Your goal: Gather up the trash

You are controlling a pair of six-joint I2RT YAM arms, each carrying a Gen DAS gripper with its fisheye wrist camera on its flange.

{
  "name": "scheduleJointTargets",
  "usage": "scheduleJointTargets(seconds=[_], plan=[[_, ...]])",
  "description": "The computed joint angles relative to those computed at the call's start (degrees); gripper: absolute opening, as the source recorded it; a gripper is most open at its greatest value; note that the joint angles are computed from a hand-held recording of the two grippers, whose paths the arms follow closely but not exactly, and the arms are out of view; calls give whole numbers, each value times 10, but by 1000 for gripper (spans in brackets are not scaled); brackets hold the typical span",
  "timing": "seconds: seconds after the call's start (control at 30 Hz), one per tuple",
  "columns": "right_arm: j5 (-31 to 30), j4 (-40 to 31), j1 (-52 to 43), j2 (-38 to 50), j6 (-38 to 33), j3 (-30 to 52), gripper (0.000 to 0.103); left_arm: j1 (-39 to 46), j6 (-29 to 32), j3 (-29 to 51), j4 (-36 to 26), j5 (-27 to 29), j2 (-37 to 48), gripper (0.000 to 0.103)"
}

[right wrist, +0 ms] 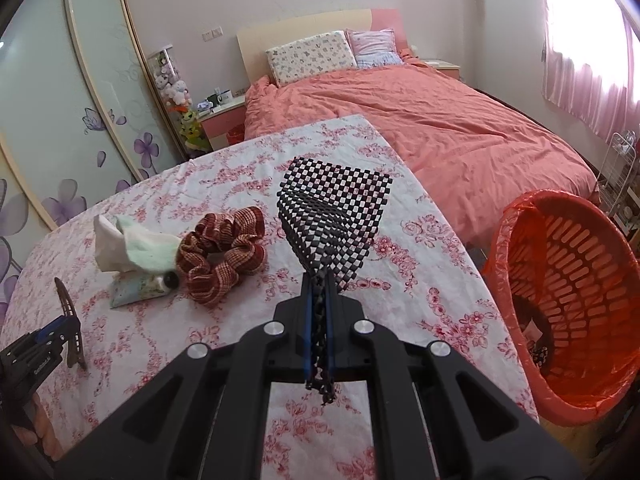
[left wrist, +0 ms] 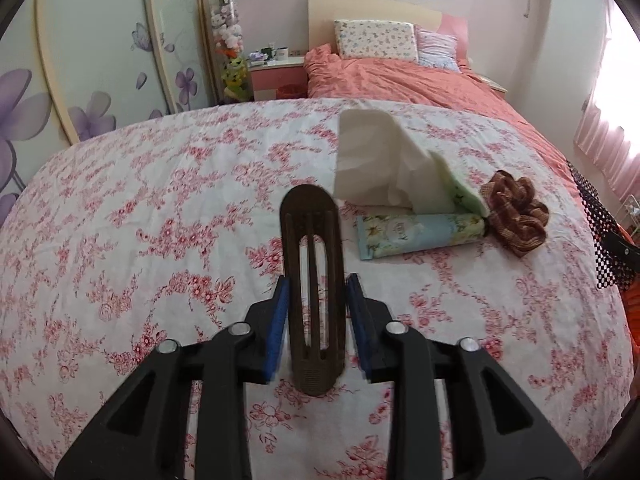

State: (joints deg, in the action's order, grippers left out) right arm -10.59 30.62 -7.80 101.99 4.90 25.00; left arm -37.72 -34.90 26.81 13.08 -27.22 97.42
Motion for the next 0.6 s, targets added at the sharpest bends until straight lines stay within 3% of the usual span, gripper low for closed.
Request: scheduleJointTargets(seconds=[0.3, 0.4, 0.6], plan=[[12, 15, 10, 27, 2, -5, 6, 24, -14, 12, 34, 37, 62, 30], [12, 18, 11, 31, 1, -6, 6, 11, -26, -5, 37, 21, 50, 44], [15, 20, 19, 31, 4, -9, 6, -25, -54, -29, 37, -5, 45, 45]])
